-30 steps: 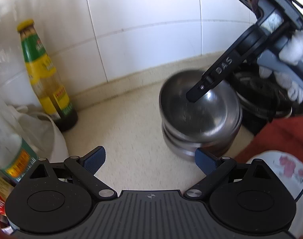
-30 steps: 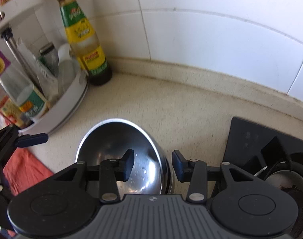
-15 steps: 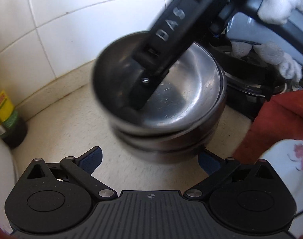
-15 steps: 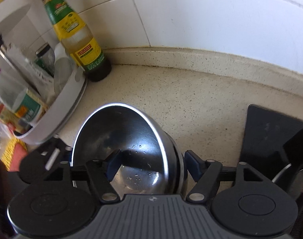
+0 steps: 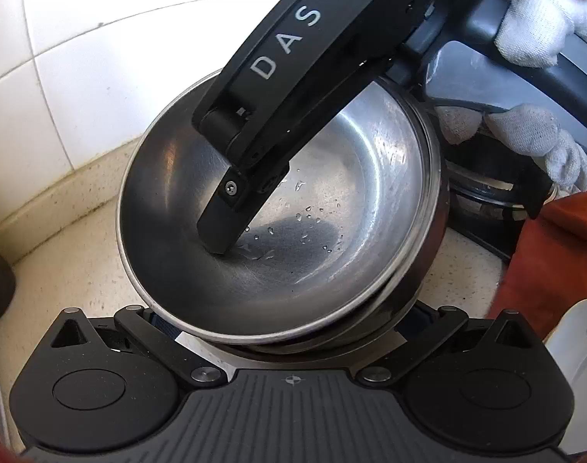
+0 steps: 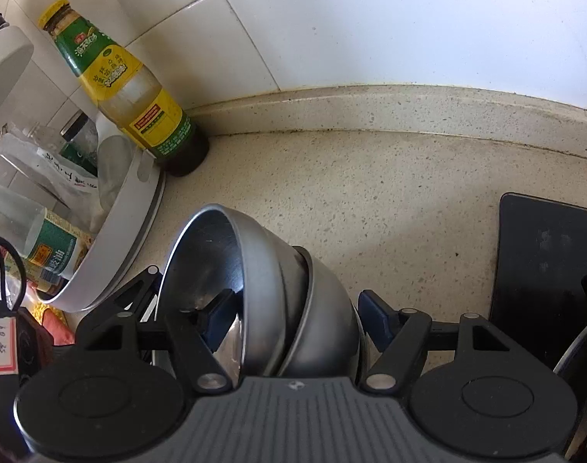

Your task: Organize plates and bowls

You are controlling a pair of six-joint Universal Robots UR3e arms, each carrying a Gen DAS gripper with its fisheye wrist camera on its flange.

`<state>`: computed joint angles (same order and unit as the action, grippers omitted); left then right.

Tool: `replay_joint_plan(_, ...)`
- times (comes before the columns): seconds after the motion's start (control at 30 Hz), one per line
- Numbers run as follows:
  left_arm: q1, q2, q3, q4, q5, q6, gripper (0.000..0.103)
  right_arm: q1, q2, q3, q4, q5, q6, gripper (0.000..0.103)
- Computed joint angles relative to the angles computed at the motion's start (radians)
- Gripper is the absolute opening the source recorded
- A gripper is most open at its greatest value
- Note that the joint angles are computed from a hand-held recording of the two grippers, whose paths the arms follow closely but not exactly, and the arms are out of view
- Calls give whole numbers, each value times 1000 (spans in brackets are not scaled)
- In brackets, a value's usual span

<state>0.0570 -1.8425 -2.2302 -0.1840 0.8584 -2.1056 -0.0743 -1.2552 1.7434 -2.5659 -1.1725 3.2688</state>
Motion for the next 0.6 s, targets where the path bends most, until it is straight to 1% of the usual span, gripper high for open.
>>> replay_joint_plan(0.1,22,18,-33,18,-10,-9,103,1,0,5,-19,9,0,69)
replay_joint_plan(0.2,16,49,-83,101,16,-40,103,-4,-12,17,-48,37,0,69)
replay_joint_plan(0.37,40,210,-166,88,50,-67,103,-8,-71,48,-89,94,-11,68)
replay_joint_plan(0.43,49,295,-192,64,67,-66,103,-10,-107,67,-107,125,-8,67)
replay_joint_plan(0.47,34,291,-158,64,87,-111,103,-11,-128,76,-112,138,-5,67)
replay_joint_plan(0.5,31,328,-167,59,104,-128,103,-10,-151,86,-117,148,-1,67)
replay_joint_plan(0.6,61,502,-193,-69,106,-137,103,6,-220,102,-113,151,1,66)
